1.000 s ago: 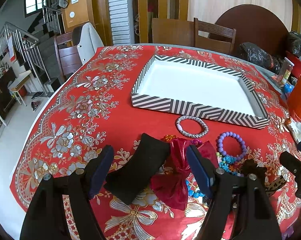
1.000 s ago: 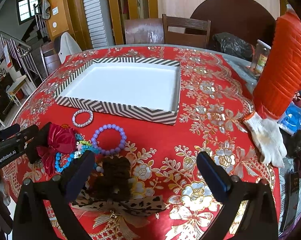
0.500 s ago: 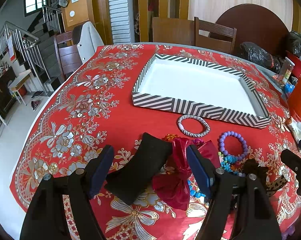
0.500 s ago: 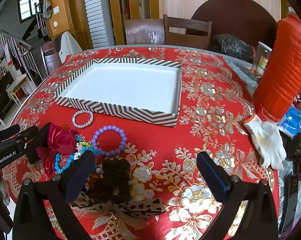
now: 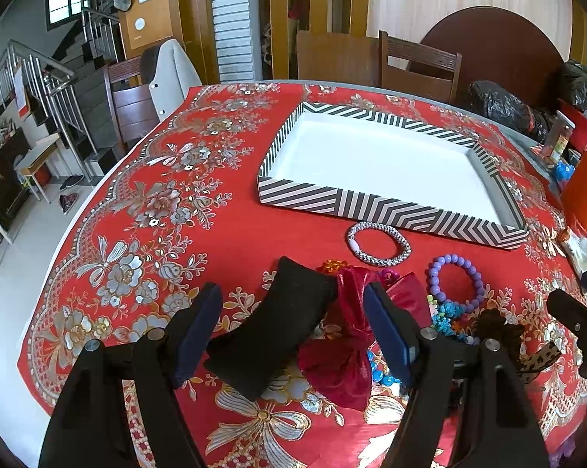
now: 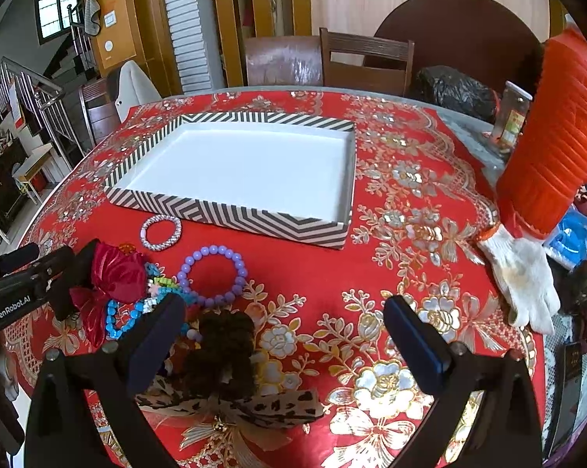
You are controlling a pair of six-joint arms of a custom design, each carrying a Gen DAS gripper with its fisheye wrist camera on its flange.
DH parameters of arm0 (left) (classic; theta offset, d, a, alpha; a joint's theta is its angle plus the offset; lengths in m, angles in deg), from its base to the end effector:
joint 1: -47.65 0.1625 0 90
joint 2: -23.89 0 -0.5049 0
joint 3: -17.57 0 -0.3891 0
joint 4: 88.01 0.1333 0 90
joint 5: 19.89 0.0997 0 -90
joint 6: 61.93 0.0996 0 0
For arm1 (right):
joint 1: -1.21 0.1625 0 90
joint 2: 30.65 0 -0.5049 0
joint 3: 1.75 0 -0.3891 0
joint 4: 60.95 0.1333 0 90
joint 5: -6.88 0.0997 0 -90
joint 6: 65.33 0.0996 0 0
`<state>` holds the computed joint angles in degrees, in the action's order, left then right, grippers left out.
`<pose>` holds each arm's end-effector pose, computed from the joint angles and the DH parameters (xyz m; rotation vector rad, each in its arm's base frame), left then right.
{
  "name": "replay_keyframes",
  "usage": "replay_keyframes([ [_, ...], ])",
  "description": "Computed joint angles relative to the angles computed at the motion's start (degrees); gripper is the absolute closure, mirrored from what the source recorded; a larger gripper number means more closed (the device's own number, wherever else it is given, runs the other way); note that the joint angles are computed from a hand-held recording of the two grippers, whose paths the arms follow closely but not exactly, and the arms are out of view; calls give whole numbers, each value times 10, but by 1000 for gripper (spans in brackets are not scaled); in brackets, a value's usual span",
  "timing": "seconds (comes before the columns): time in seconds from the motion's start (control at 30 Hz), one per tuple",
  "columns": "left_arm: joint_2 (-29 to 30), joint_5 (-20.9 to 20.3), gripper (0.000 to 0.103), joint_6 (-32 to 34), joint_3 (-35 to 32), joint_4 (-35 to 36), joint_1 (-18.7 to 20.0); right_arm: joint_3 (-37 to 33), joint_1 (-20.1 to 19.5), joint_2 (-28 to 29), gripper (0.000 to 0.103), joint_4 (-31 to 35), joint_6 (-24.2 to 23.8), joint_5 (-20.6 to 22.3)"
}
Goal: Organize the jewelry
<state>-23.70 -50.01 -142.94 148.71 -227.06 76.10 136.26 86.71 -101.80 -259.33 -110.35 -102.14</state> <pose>-0.2806 -0.4016 0.0510 0.0152 2.1303 -0.9350 0.0650 -0.4596 0.2781 0.7066 -2.3661 0.6754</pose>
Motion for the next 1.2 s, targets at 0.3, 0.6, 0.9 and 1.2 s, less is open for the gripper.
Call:
replay_keyframes([
  [0.3, -1, -2, 40, 1, 1, -3, 2, -2, -1, 4, 0, 4, -3, 0],
  [0.6, -13, -8, 40, 23, 16, -30, 7, -3, -2, 5, 1, 10, -7, 3],
  [0.9, -65, -45, 40, 73, 67, -143, 32, -26, -11, 8, 6, 54, -9, 27],
  [1.2, -26, -100, 40, 206, 55, -229, 22, -65, -20, 38, 25, 110, -7, 24],
])
